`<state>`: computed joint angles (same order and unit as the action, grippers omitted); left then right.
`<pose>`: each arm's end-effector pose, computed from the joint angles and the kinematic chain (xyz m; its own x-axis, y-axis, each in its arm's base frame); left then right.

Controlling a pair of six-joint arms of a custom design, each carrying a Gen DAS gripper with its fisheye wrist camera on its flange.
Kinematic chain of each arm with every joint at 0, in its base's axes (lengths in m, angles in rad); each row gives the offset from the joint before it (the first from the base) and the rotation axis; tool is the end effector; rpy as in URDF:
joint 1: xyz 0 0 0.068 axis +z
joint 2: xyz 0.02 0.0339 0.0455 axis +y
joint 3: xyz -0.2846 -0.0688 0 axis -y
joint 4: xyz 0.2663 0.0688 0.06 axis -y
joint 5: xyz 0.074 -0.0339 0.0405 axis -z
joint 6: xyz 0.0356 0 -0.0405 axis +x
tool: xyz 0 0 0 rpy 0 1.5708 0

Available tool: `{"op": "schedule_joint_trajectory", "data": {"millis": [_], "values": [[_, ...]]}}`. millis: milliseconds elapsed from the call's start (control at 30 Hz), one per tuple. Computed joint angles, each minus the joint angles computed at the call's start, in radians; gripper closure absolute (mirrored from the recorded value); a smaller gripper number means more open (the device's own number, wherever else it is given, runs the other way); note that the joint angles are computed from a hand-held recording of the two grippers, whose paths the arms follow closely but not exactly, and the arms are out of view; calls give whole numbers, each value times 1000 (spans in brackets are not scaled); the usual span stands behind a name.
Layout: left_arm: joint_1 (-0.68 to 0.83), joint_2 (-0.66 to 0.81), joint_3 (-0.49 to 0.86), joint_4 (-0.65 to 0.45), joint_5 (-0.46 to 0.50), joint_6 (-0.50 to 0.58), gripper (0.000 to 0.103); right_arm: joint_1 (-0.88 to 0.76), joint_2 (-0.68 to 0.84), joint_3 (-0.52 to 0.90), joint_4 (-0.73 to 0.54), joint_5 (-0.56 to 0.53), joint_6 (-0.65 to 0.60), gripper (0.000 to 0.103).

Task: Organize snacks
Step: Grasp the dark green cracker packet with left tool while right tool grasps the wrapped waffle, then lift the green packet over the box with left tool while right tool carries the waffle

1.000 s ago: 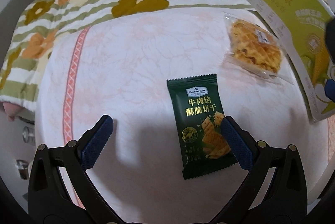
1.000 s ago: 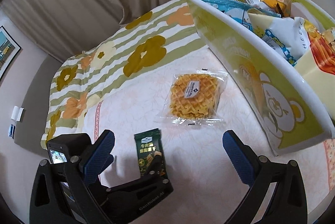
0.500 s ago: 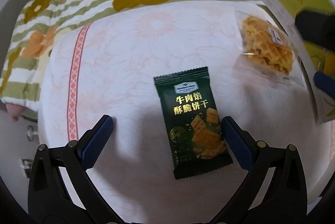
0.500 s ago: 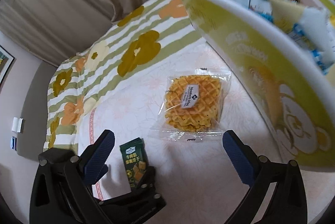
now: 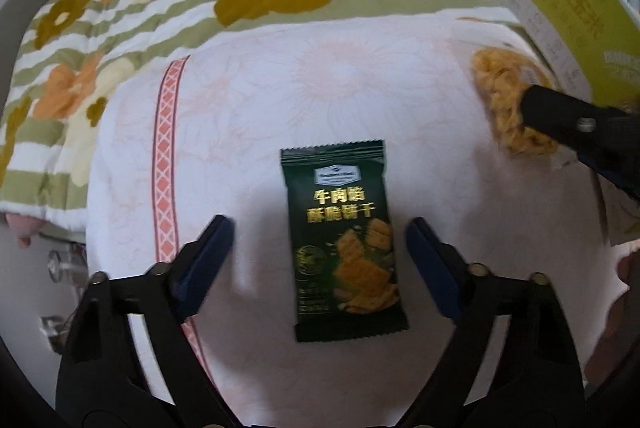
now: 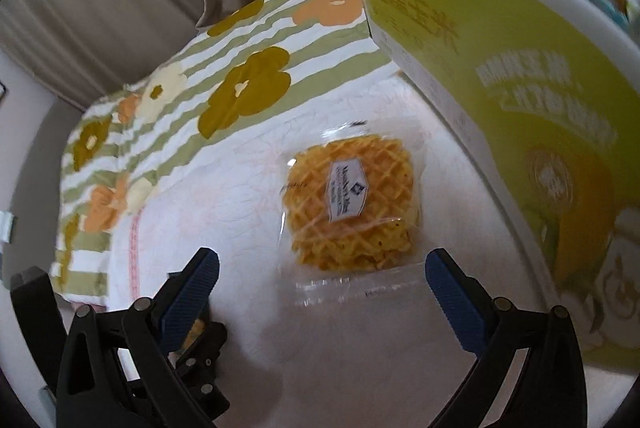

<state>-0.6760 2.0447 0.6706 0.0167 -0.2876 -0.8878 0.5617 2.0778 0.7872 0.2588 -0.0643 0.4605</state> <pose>0.2276 -0.1696 0.0116 -0.9102 -0.2235 -0.3487 -0.2423 0.9701 0.0107 0.2914 0.1861 0.0290 -0.8993 -0.0420 -0.4353 -0.1784 0.9440 0.2775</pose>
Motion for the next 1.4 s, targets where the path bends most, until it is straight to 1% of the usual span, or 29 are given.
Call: {"op": "schedule_joint_trajectory", "data": {"millis": [33, 133, 167, 267, 300, 400, 500, 533, 767, 867, 967, 1133, 1200, 1233, 1300, 1333, 1367, 1400], "values": [[-9, 1, 3, -1, -5, 6, 29, 4, 4, 7, -3, 18, -12, 0], [-21, -3, 10, -3, -2, 25, 40, 6, 21, 34, -21, 59, -59, 0], [-18, -5, 12, -6, 7, 33, 42, 7, 30, 46, -30, 76, -78, 0], [-1, -18, 20, -32, 33, 63, 54, 4, 62, 87, -57, 76, -137, 1], [7, -27, 17, -38, 43, 71, 60, 8, 69, 99, -69, 82, -157, 1], [36, -49, -8, -10, 87, 91, 61, 17, 93, 132, -90, 101, -246, 1], [28, -50, -8, -18, 77, 98, 61, 18, 119, 189, -157, 91, -353, 1], [28, -52, -9, -19, 77, 96, 61, 20, 129, 214, -186, 98, -414, 1], [65, -96, -58, 0, 83, 74, 61, 16, 158, 316, -328, 77, -714, 1], [77, -117, -76, 8, 81, 68, 61, 16, 147, 324, -346, 89, -830, 1], [77, -131, -88, 11, 75, 61, 61, 27, 145, 337, -358, 118, -921, 1], [65, -141, -93, 11, 65, 46, 61, 47, 214, 435, -449, 134, -976, 1], [61, -148, -95, 10, 63, 36, 61, 39, 263, 502, -529, 109, -959, 1], [58, -153, -97, 8, 60, 31, 61, 33, 276, 517, -543, 96, -949, 1], [54, -166, -103, 5, 54, 21, 61, 11, 293, 542, -571, 32, -923, 1], [52, -174, -107, 5, 52, 15, 61, 0, 302, 551, -586, 7, -905, 2], [49, -184, -111, 1, 47, 8, 61, -10, 301, 545, -584, -29, -891, 10], [47, -190, -114, -1, 41, 4, 61, -13, 288, 524, -562, -41, -875, 20]]}}
